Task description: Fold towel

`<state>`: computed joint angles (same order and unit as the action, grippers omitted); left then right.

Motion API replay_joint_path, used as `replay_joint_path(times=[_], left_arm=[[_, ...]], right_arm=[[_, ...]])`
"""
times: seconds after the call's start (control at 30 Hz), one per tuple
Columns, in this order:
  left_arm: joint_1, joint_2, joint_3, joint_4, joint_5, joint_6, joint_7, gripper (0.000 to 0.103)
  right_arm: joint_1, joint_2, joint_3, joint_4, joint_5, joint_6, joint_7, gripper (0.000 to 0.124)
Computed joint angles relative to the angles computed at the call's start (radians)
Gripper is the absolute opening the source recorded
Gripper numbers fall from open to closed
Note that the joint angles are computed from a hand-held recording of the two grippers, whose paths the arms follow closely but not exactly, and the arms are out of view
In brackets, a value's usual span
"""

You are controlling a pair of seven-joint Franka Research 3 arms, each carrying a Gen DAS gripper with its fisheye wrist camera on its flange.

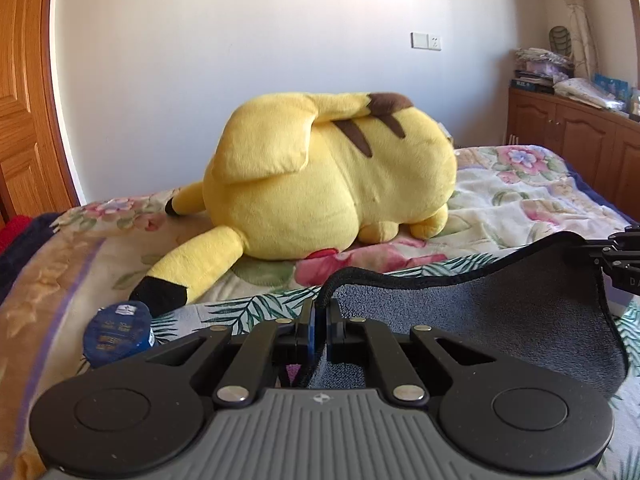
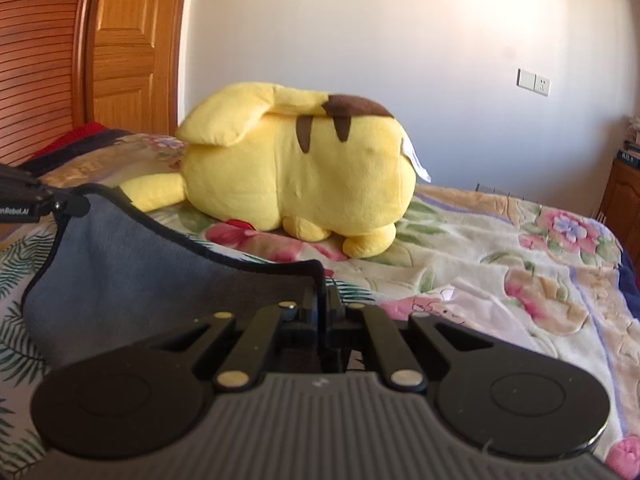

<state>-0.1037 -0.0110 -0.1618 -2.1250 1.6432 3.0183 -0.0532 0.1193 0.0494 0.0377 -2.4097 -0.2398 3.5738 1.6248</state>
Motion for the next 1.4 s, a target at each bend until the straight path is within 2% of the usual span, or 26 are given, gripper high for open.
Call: replay_joint_path(times=[0.2,0.53,0.7,0.8,0.83,0.87,0.93,0.97,1.07,1.1,1.2,1.27,1.4], left_arm=[[-0.005,0.068,0.005,0.049,0.038,-0.020,-0.030,0.000],[-0.021,0.128,0.019,0.069,-0.026,-0.055,0.029,0.000],[-0.033,0.132,0.022,0.065,-0.051,-0.083,0.055,0.000],[-0.034,0.122,0.026,0.051,-0.074,-0.074,0.074,0.008],[-0.035,0.114,0.025,0.043,-0.084,-0.072,0.084,0.010],[-0.034,0.106,0.025,0.034,-0.097,-0.069,0.098,0.012],[-0.034,0.082,0.022,0.012,-0.126,-0.070,0.121,0.022],[-0.034,0.068,0.020,-0.001,-0.140,-0.069,0.131,0.023],[-0.031,0.017,0.009,-0.045,-0.218,-0.062,0.196,0.029],[-0.031,-0.001,0.004,-0.060,-0.248,-0.062,0.221,0.033],[-0.030,-0.061,-0.016,-0.101,-0.324,-0.068,0.265,0.041],[-0.029,-0.104,-0.031,-0.130,-0.387,-0.071,0.310,0.041],[-0.033,-0.186,-0.064,-0.177,-0.514,-0.089,0.422,0.042]], right_arm=[[0.002,0.083,0.012,0.048,0.075,0.013,-0.072,0.004],[-0.052,0.150,0.062,0.091,0.078,-0.004,-0.078,0.005],[-0.047,0.158,0.062,0.096,0.107,-0.013,-0.103,0.005],[0.000,0.154,0.036,0.091,0.200,-0.016,-0.176,0.034],[-0.008,0.149,0.042,0.084,0.200,-0.008,-0.173,0.049],[-0.020,0.142,0.051,0.077,0.187,-0.003,-0.163,0.052],[-0.019,0.120,0.048,0.063,0.191,-0.006,-0.172,0.052],[-0.021,0.106,0.049,0.054,0.188,-0.012,-0.170,0.052],[-0.054,0.044,0.060,0.018,0.107,-0.030,-0.090,0.052],[-0.060,0.020,0.057,0.004,0.074,-0.035,-0.058,0.052],[-0.050,-0.059,0.021,-0.038,-0.026,-0.066,0.039,0.052],[-0.024,-0.113,-0.023,-0.065,-0.100,-0.086,0.113,0.052],[0.088,-0.224,-0.161,-0.120,-0.215,-0.132,0.229,0.052]])
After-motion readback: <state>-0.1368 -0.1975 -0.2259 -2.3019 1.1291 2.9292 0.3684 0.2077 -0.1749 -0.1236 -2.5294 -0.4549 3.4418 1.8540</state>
